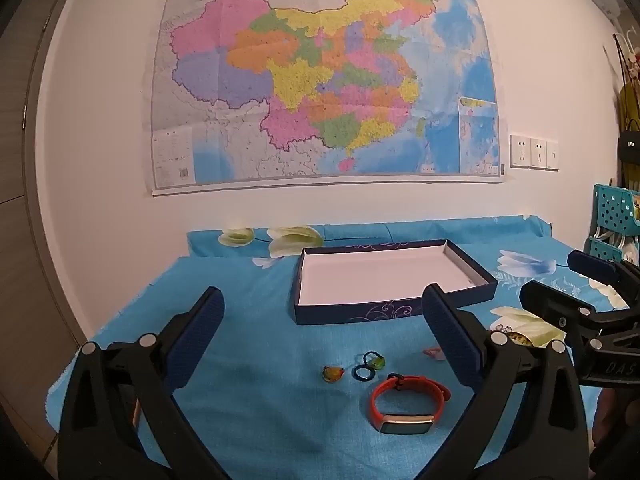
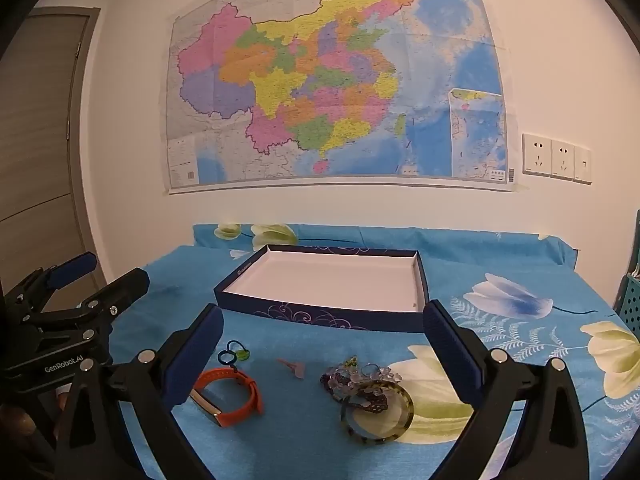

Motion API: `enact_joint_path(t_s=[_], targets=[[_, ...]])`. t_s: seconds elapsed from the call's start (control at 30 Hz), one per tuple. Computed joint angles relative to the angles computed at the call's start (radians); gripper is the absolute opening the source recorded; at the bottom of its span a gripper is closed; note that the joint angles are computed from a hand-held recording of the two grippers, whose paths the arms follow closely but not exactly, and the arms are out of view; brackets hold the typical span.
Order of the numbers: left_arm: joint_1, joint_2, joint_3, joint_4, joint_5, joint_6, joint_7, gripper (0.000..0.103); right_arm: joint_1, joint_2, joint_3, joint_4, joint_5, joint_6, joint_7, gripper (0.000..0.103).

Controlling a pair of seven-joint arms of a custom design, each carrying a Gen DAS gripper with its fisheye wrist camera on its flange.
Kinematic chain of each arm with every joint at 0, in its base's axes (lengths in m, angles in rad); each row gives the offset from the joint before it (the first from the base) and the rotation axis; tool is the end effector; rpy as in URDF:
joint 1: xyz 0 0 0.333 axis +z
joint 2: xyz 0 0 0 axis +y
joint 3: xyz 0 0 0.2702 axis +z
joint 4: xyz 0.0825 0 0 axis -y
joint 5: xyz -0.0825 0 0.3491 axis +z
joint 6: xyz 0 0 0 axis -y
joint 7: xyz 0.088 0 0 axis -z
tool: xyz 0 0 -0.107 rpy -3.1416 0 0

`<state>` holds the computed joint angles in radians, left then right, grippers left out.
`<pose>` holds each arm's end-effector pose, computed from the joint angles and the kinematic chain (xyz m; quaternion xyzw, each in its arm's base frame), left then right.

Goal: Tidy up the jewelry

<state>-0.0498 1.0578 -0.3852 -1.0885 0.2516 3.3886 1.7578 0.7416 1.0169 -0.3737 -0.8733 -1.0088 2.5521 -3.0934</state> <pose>0.7136 -0.2029 0.3519 -0.4139 0.6778 -0.4963 0.3507 0.6450 0.4084 0.3571 -0.5021 0.6494 -0.4200 0.3871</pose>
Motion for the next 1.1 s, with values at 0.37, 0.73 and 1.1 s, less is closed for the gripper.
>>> enact_joint_path(t_s=[0.37, 0.73, 1.1], targets=[[0.008, -0.003, -0.008, -0.008, 0.017, 0.010, -0.008, 0.097, -0.002, 0.012, 0.002, 0.016, 0.012, -0.001, -0.009, 0.096], [0.012, -0.002, -0.014, -0.009, 0.027, 0.016, -0.015, 0.097, 0.003, 0.004, -0.005, 0.001, 0.001, 0.000, 0.004, 0.096], [0.000, -0.007, 0.008, -0.018, 0.028, 0.029, -0.034, 0.097, 0.000, -0.015, 0.016, -0.024, -0.042, -0.015, 0.038, 0.096]])
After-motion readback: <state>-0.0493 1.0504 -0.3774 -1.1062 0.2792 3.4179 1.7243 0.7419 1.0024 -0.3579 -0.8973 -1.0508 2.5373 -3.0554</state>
